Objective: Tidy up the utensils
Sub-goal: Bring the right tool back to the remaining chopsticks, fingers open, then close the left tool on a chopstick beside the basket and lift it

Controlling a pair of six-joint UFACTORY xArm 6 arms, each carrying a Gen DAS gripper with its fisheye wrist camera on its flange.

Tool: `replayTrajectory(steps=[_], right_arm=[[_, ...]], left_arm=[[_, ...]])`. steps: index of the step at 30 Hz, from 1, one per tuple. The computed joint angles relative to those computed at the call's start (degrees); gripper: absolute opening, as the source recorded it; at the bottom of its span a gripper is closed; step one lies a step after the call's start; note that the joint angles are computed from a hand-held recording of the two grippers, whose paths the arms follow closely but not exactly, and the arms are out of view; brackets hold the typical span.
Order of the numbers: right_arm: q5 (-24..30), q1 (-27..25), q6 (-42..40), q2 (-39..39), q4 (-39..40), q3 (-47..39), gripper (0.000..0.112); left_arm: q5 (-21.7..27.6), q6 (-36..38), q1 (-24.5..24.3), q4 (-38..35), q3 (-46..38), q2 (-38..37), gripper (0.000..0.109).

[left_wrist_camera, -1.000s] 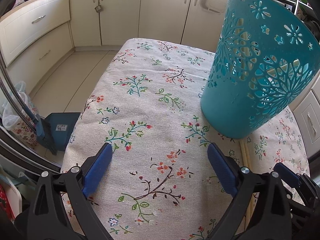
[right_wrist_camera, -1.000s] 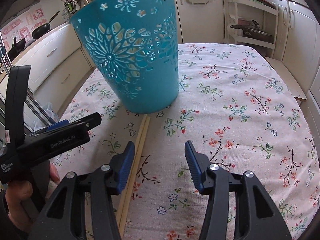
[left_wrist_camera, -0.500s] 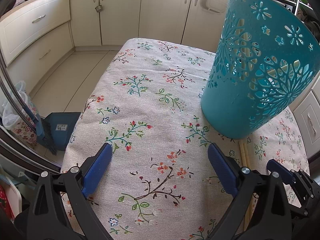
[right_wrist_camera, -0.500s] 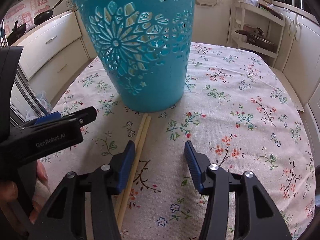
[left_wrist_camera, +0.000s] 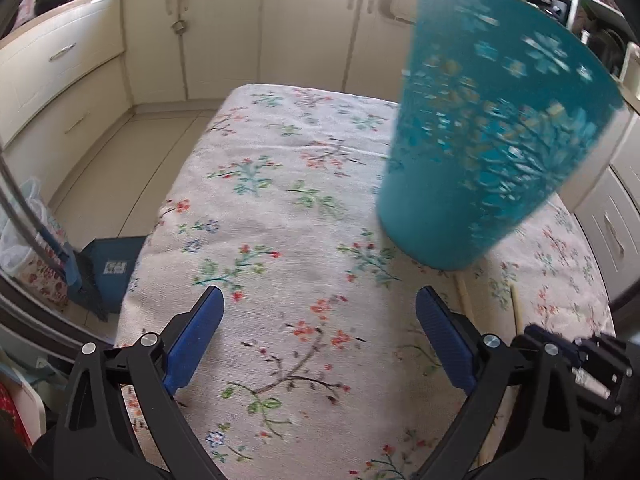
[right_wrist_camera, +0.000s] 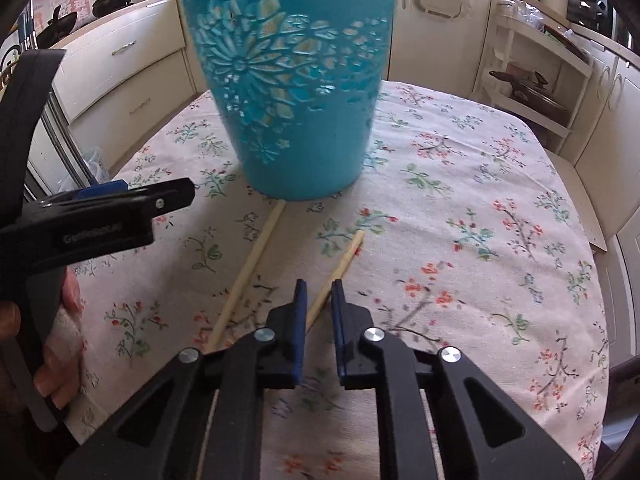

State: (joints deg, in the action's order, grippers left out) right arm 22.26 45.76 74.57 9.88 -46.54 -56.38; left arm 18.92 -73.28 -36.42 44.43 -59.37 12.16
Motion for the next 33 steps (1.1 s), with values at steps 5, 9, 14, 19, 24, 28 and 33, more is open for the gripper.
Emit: replayTrajectory(steps=[5,9,14,19,24,28,33], right_arm=[[-6.0,-3.1,10.6,-2.9,-8.4,5.3,0.011],[-9.6,-4.7,15.2,-3.2,-11.1,6.2,0.010],[-15.6,-7.4,21.5,-3.2,-15.6,7.4,0.010],[-16.9,-7.9,23.9,-3.1,-17.6,7.4,0.010],[-17.7,-8.3,26.1,-3.2,-19.6,7.5,0.011],[-18.6,-8.9,26.8,-3.2,-20.8,7.7,0.011],[-18.8,-9.1,26.8,-3.1,-20.9,7.6,0.011]], left_arm=[[1.9,9.4,-3.7,-6.1,-4.3,2.8,0.093],[8.1,13.5,-6.8,-7.9,-10.5,6.1,0.076],[12.3,16.9,-8.2,-12.2,-15.1,9.3,0.050],[11.8,20.5,-9.5,-15.6,-16.1,9.8,0.005],[8.1,27.0,-8.8,-26.4,-11.3,6.1,0.005],[2.0,35.8,-8.4,-35.7,-2.2,-3.4,0.005],[-3.0,43.5,-8.0,-41.6,3.5,-15.0,0.005]])
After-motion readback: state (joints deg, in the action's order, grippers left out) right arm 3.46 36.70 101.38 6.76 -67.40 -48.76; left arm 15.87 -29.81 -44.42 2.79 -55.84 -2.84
